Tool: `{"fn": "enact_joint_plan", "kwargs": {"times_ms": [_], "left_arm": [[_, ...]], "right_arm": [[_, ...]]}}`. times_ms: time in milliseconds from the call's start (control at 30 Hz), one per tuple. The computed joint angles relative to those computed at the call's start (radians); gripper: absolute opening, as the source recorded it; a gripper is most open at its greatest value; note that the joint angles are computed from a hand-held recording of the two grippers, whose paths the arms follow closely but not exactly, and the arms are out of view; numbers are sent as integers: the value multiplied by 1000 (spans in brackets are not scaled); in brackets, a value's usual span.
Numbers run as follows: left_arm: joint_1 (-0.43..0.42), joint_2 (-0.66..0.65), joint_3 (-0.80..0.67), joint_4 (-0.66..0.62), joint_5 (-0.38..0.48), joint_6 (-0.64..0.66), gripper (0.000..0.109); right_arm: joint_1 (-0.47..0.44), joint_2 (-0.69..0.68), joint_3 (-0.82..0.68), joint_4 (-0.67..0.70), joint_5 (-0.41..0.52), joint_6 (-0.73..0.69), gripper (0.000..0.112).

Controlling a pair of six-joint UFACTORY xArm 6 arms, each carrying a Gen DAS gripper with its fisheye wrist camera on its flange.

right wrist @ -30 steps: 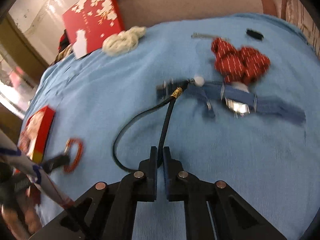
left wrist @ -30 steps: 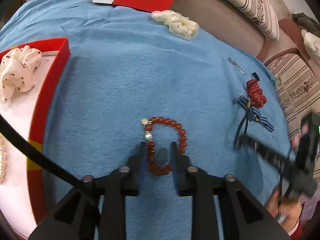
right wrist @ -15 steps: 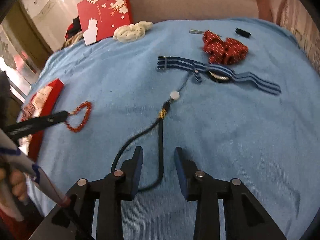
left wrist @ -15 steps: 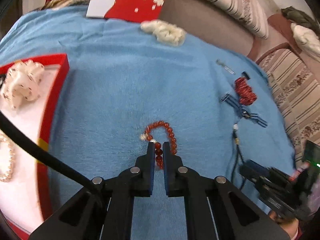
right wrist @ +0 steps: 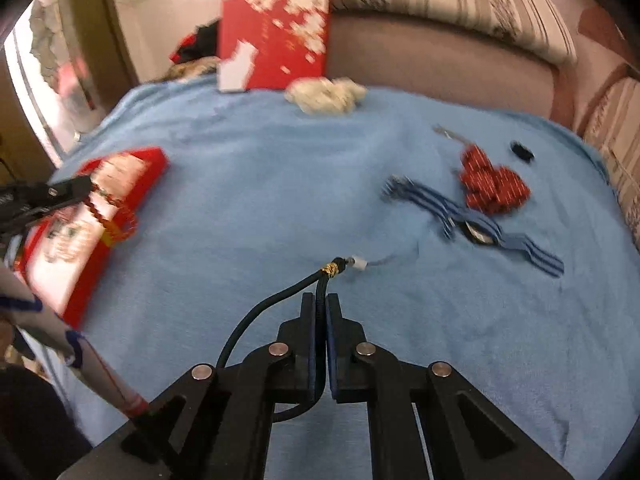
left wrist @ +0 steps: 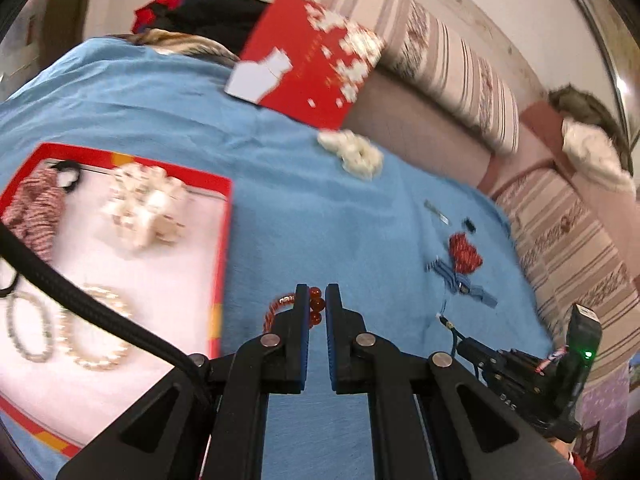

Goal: Organize jewelry
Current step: 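Carry the red bracelet and black lanyard to the tray and release both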

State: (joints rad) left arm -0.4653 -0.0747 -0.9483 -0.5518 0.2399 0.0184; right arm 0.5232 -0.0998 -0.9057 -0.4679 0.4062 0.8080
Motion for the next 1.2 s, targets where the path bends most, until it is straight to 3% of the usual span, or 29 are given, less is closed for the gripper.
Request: {"fn": "enact_joint_plan", "kwargs": {"times_ms": [267, 400, 667, 867, 1033, 1200], "left_arm": [[81, -155, 130, -131, -13, 89, 7], [146, -236, 212, -41, 0, -15, 7], [340, -293, 310, 216, 164, -315, 7], [385, -301, 315, 433, 210, -491, 7], [392, -315, 322, 374, 197, -439, 7], [428, -335, 339, 468, 195, -548, 7]], "right_arm": [[108, 76, -167, 60, -23, -68, 5], [172, 169, -290, 116, -28, -130, 5], [273, 399, -563, 286, 15, -302, 5], [311, 569, -744, 355, 118, -357, 5], [330, 638, -811, 350, 177, -363, 5], [342, 678, -854, 322, 223, -365, 5]]}}
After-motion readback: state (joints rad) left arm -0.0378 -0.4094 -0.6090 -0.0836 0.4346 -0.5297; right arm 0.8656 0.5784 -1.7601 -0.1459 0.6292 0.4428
